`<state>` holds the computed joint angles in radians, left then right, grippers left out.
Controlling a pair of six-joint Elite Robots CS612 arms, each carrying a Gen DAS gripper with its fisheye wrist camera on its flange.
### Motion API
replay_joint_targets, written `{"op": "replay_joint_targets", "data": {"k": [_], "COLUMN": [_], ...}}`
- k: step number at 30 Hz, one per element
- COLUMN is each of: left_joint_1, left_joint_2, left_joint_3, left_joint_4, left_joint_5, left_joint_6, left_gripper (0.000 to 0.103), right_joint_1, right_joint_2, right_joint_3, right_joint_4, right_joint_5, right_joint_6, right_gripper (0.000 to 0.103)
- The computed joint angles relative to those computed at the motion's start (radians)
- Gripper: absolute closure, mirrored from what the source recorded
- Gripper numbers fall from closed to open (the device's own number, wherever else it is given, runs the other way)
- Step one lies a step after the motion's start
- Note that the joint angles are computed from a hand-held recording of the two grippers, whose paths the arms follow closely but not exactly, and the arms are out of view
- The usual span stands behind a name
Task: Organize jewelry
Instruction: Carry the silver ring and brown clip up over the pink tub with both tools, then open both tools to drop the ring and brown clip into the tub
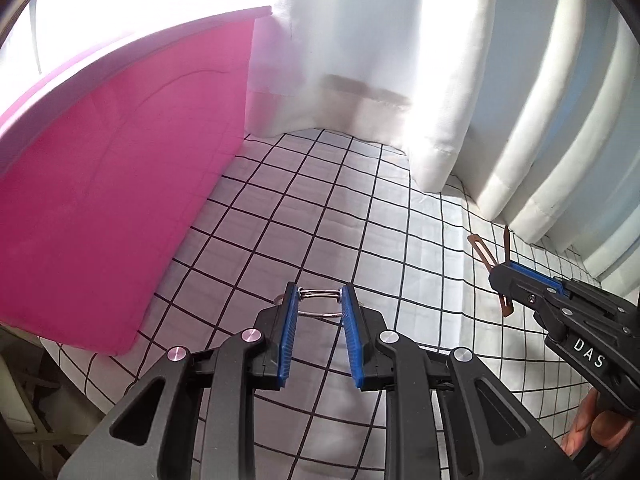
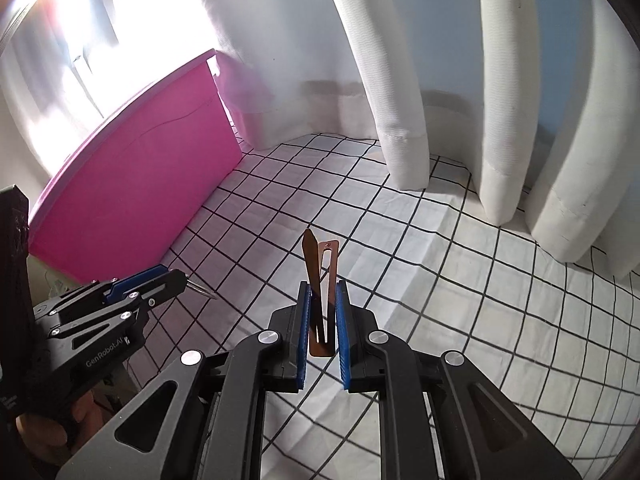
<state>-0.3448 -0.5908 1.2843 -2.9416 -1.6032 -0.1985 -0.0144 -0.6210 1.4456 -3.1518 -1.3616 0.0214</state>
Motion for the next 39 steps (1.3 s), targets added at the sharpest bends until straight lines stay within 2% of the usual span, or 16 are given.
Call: {"op": "replay_joint_targets", "data": {"k": [5, 13, 21, 30, 33, 39], "left_joint_1": [0.007, 0.016, 0.031, 0.068, 0.087, 0.129], "left_joint_2": [-0.039, -0.112, -0.182, -0.213, -0.209, -0.175], "left_joint_3": [0.027, 0.086, 0.126, 0.119, 0.109, 0.063], "left_joint_4": [-0.017, -0.076, -0.162, -0.220, -0.213, -0.153], "left_joint_5": [-0.035, -0.043, 0.001, 0.119, 0.157, 0.164], "left_joint_6": [0.010, 0.030, 0.018, -0.006, -0.014, -0.030], "left_gripper": [0.081, 0.081, 0.081, 0.081, 0.081, 0.081], "right_joint_1": [0.004, 0.021, 0.044, 0.093, 0.114, 0.153], "right_joint_2": [-0.042, -0.090, -0.113, -0.076, -0.049, 0.011], "right_joint_3": [0.057, 0.085, 0.053, -0.075, -0.140, -0.269], "right_joint_4": [-0.057, -0.123, -0.175, -0.162, -0.112, 0.021], "right_joint_5": [-0.010, -0.010, 0.025, 0.128, 0.152, 0.174], "right_joint_6": [0.030, 0.027, -0.020, -0.091, -0.119, -0.164], "right_gripper": [0.091, 0.091, 0.091, 0.091, 0.091, 0.091]}}
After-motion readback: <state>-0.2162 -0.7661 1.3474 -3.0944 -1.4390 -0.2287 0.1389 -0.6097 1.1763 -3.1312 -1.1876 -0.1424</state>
